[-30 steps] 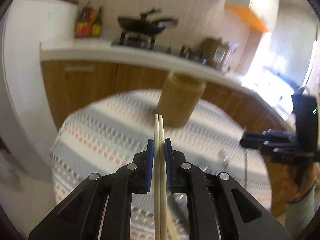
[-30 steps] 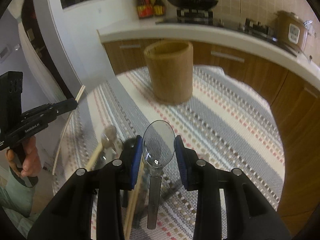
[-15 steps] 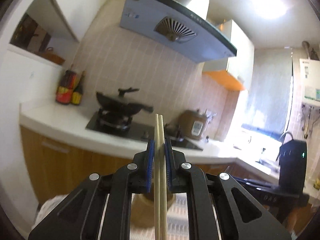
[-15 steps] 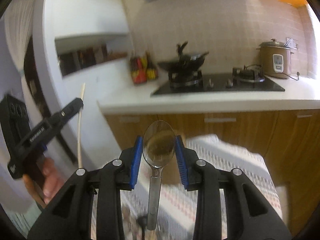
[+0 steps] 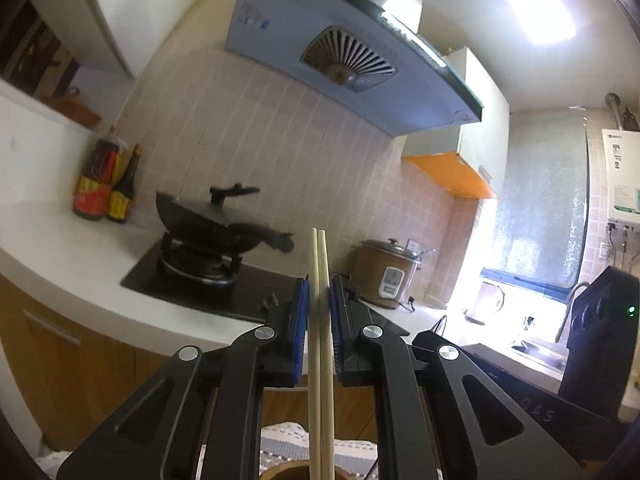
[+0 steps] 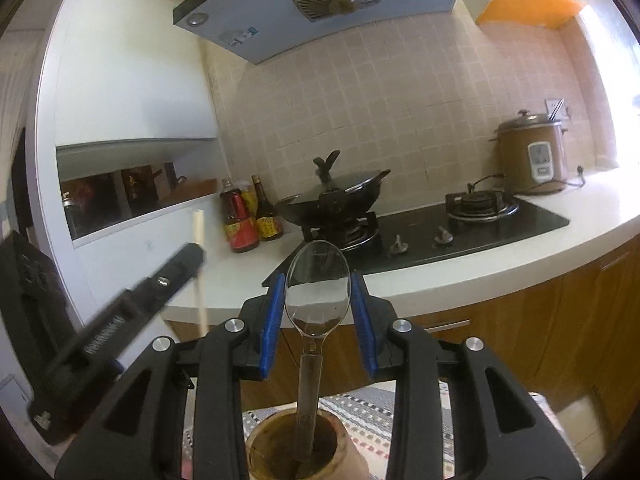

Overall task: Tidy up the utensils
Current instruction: 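Carry chopsticks with left and spoon with right into the bamboo holder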

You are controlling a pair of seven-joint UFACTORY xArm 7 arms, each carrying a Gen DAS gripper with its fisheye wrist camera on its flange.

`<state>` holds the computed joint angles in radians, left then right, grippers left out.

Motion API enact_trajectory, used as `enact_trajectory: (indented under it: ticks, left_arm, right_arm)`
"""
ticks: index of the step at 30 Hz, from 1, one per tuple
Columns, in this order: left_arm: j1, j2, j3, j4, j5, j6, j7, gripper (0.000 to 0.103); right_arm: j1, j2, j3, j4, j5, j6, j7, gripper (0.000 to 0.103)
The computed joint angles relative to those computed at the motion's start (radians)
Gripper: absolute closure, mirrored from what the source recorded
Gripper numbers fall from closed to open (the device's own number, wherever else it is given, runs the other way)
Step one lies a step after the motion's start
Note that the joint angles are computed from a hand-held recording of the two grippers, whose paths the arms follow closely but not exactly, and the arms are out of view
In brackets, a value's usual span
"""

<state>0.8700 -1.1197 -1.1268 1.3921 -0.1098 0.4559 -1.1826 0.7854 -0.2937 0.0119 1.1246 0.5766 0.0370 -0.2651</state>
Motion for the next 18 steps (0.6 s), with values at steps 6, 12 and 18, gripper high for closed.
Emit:
enact_trajectory:
  ticks: [6,12,18]
  left_arm:
    - [-0.008,-0.001,-0.030,-0.061,-0.009,0.009,-0.020,0.094]
    - [-0.049,-0.012,-0.029,-0.092,0.008,0.062,-0.016,0.094]
    - [-0.122,-0.025,-0.011,-0.115,0.016,0.112,0.000,0.094]
  right_arm:
    - [0.013,0.009,-0.011,-0.019,0.012,-0.004,-0.010,0.073]
    - [-0.029,-0.012,0.025,-0.053,-0.023,0.014,-0.006,0.073]
    - [-0.049,-0.051,0.047,-0.079,-0.059,0.070,0.030,0.073]
